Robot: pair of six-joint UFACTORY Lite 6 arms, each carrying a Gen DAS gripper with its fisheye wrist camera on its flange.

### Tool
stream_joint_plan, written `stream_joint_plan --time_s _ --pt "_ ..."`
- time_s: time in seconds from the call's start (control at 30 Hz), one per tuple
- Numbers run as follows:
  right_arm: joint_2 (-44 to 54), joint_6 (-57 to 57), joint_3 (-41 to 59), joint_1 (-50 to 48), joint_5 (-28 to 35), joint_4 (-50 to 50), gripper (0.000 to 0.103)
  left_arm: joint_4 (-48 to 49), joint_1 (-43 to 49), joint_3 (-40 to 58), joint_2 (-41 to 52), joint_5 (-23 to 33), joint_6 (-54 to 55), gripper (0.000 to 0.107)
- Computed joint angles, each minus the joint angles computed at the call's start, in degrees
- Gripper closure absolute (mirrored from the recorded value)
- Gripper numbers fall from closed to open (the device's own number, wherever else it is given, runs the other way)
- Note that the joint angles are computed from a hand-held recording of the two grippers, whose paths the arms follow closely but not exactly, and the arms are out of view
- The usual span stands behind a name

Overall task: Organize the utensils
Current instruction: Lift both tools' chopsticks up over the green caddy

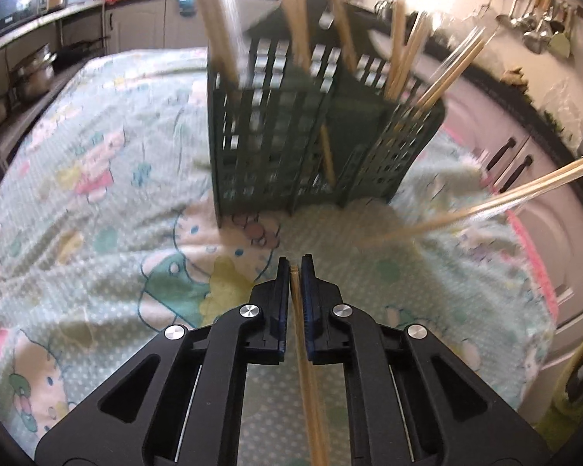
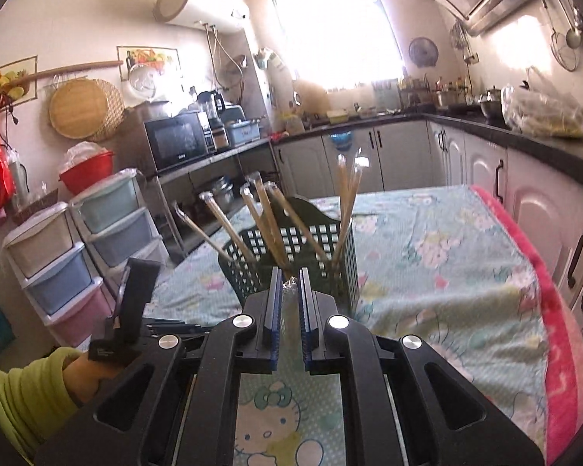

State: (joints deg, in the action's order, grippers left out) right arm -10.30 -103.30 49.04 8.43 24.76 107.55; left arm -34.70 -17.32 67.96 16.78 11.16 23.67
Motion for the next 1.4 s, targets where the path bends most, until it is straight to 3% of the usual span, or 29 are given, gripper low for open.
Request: stream_joint_plan --time_s 0.3,0.47,1.4 --pt "-1.1 2.4 1.7 -0.1 -0.1 -1.1 0.095 -5.9 0.1 -1.1 -9.7 -0.4 5.0 0.104" --pt "-1.0 3.4 3.4 -0.1 -0.3 -2.0 0.096 -2.2 -0.2 0.5 -12.5 -0.8 0.8 0.104" --pt "1.6 6.5 14.2 3.6 -2.9 -5.3 0.096 11.6 -2.3 14.7 -10.5 -0.1 -13.0 0.104"
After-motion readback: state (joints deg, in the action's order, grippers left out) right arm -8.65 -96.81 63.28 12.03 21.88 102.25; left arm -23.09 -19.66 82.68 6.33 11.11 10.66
